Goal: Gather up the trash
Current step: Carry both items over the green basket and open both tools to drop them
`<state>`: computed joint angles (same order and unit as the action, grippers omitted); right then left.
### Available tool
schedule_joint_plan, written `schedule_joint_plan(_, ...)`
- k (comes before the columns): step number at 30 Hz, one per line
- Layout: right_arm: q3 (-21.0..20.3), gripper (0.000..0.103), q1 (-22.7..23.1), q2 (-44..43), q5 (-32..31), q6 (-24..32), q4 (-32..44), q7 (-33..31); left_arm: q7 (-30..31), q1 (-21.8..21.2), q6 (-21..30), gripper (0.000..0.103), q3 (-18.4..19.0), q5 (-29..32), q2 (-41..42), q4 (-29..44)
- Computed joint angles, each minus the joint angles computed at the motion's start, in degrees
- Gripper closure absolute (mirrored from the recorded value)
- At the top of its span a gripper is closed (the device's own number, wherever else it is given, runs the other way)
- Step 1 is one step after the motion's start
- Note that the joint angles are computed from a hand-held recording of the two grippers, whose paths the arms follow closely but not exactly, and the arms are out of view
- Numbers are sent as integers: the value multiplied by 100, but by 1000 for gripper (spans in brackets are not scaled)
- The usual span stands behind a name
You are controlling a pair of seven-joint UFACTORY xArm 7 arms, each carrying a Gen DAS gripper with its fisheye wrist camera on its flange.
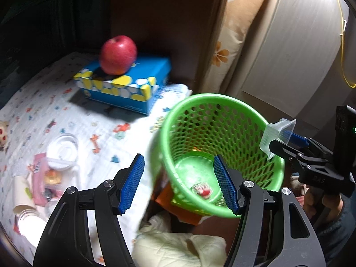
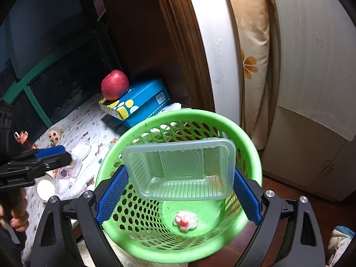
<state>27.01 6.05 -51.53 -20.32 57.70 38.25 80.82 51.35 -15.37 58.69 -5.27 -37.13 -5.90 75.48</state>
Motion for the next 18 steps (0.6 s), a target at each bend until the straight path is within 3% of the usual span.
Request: schedule_joint_plan(18,-216,13,64,1229,-118,-768,177,279,-230,909,-417,33,572,-32,34,6)
